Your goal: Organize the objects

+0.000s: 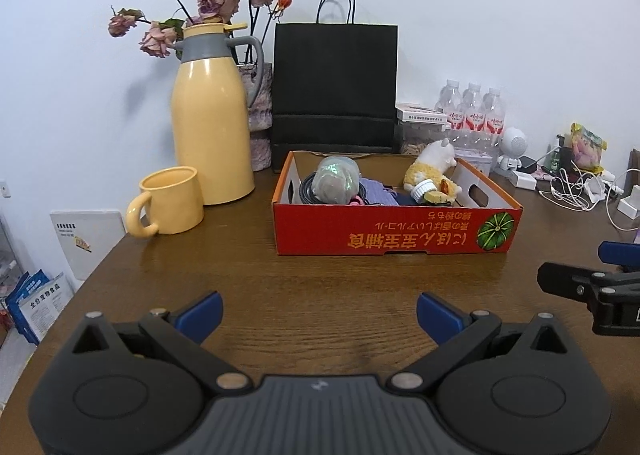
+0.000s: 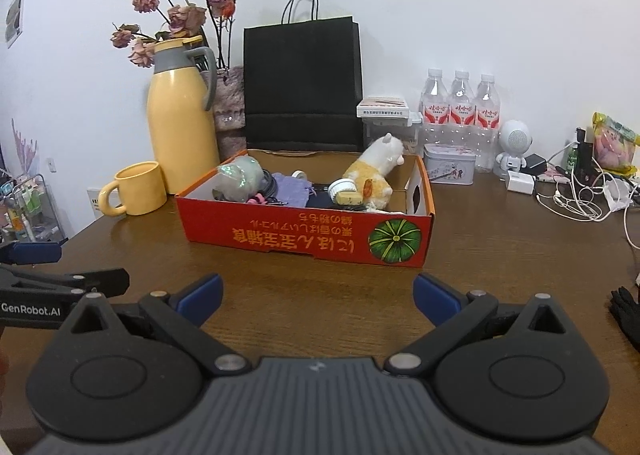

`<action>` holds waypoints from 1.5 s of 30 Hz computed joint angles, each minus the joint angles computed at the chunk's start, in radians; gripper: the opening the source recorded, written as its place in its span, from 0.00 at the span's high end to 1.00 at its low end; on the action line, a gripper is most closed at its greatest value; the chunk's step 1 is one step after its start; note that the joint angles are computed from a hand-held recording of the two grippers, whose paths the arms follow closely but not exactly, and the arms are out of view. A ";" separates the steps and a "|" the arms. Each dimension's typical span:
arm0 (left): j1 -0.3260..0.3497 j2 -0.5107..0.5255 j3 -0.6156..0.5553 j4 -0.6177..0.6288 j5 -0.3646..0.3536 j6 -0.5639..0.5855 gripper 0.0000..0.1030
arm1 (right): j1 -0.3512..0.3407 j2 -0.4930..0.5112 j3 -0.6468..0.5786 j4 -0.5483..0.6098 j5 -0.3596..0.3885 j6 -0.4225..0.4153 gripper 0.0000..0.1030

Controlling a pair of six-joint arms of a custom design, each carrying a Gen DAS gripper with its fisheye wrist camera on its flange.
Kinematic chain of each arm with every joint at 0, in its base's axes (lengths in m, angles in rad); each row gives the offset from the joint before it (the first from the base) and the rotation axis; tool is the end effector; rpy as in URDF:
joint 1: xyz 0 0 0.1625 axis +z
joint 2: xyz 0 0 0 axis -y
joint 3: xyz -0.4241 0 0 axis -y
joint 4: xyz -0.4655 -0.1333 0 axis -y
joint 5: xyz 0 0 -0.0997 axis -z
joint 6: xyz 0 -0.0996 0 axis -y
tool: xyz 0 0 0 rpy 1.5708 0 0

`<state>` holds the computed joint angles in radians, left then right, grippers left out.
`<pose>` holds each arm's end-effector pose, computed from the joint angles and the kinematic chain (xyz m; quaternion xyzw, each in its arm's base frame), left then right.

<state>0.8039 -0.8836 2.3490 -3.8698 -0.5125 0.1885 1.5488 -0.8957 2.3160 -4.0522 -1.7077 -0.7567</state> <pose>-0.1338 -0.4560 0.0684 0.1814 0.7949 -0.4666 0.3427 0.1093 -0.4721 0.0722 0.2767 -0.8155 0.4446 0.2462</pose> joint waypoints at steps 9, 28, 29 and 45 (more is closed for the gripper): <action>-0.014 -0.013 0.023 0.006 -0.001 -0.023 0.00 | 0.011 -0.001 0.016 -0.023 -0.009 -0.001 0.00; -0.013 -0.016 0.023 0.020 0.005 -0.037 0.00 | 0.008 0.008 0.013 -0.028 -0.011 -0.002 0.00; -0.013 -0.016 0.023 0.020 0.005 -0.037 0.00 | 0.008 0.008 0.013 -0.029 -0.011 -0.002 0.00; -0.013 -0.003 0.022 0.008 0.000 -0.035 0.00 | -0.002 0.009 0.014 -0.031 -0.005 -0.002 0.00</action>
